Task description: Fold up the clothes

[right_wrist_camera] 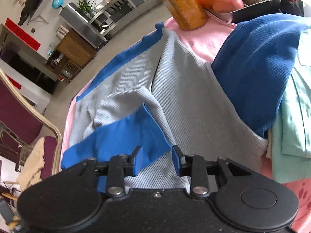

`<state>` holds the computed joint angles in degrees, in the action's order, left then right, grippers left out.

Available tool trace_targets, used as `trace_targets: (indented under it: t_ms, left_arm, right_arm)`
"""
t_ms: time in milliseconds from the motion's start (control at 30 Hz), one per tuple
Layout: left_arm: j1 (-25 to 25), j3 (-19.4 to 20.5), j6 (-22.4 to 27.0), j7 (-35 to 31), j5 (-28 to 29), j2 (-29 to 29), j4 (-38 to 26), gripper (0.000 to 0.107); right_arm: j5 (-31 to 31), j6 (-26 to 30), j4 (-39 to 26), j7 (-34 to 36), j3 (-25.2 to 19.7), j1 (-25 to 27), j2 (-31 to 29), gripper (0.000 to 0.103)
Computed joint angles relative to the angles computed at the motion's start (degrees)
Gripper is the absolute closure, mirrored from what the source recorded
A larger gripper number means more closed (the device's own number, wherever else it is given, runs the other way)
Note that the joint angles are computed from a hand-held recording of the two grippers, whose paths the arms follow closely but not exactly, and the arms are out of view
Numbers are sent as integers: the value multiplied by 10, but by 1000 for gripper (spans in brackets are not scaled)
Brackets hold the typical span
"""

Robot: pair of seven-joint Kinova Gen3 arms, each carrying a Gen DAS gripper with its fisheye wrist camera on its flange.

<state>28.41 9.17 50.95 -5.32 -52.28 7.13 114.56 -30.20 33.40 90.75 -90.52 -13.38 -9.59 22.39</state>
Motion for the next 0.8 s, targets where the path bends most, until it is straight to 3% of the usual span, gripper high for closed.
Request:
trace_targets:
  t_ms: [200, 567, 800]
  left_arm:
    - [-8, -5, -10, -19, 30, 11, -11, 80]
    - [-18, -20, -21, -46, 65, 18, -16, 80]
    - [-17, -22, -23, -55, 67, 22, -18, 79]
  right_arm:
    - [-23, -6, 1, 15, -14, 4, 11, 72]
    - [39, 15, -55, -92, 20, -47, 68, 75]
    - [65, -42, -36, -119, 12, -53, 67, 76]
